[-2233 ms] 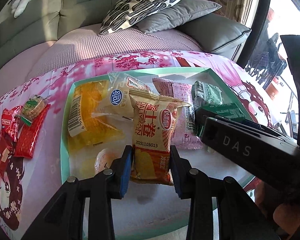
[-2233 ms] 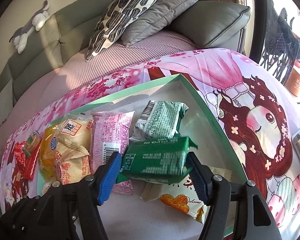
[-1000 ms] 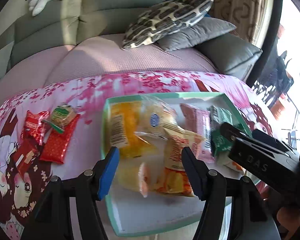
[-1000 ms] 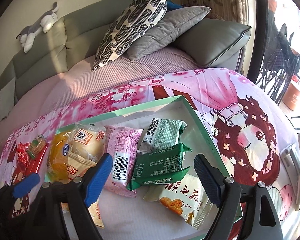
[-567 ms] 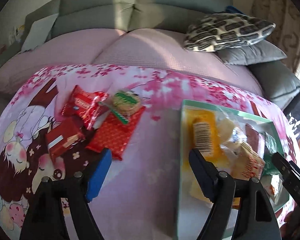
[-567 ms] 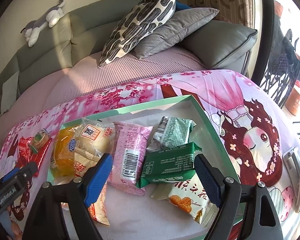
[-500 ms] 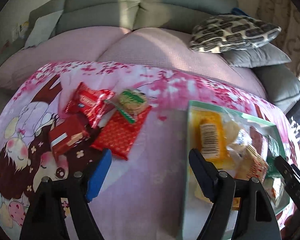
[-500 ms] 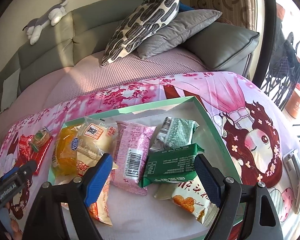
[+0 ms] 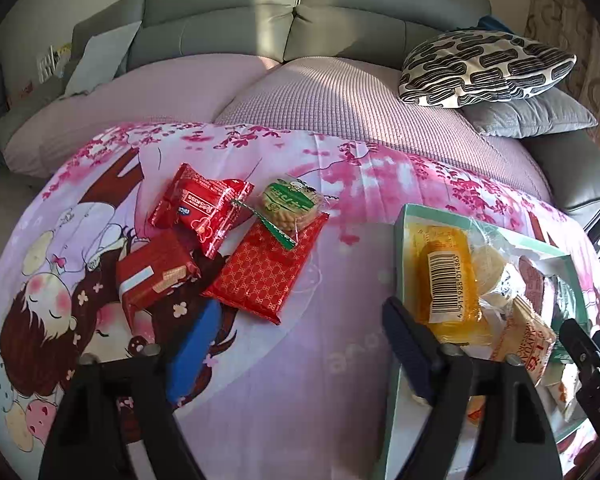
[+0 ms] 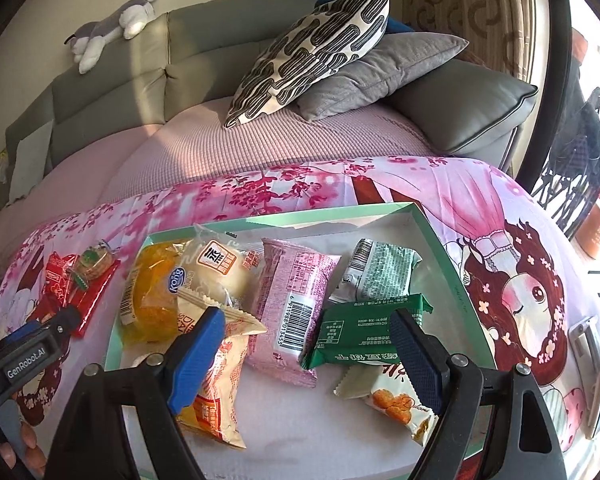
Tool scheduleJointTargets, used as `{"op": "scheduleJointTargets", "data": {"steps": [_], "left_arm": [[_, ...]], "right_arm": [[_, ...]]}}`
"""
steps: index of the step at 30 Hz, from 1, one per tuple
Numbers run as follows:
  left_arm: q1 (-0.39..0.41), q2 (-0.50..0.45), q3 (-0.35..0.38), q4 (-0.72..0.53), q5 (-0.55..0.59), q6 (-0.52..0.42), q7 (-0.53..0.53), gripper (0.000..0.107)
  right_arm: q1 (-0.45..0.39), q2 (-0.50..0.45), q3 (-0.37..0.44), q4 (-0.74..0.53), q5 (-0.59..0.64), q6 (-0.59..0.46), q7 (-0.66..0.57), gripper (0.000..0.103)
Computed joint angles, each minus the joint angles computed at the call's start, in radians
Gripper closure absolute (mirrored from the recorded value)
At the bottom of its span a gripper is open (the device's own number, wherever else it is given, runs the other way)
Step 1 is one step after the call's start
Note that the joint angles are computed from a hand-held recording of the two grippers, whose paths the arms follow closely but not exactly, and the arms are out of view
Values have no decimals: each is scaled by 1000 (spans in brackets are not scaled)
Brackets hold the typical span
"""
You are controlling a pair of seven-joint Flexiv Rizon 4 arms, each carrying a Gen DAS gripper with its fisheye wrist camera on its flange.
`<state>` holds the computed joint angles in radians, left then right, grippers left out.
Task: Organize snacks
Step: 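Move both tools back from the tray to the snack pile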
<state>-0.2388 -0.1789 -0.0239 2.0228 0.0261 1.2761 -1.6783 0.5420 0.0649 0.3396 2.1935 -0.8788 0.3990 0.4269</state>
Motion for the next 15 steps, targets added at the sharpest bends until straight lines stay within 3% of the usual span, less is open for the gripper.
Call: {"op": "scheduleJointTargets", "data": {"steps": [3, 15], "left_arm": [[-10, -1, 16, -8, 46, 9, -29, 9], [-22, 2, 36, -35, 151, -10, -111, 8]], "right_arm": [[2, -6, 0, -3, -2, -7, -5, 0], [4, -3, 0, -2, -11, -11, -8, 0]]}}
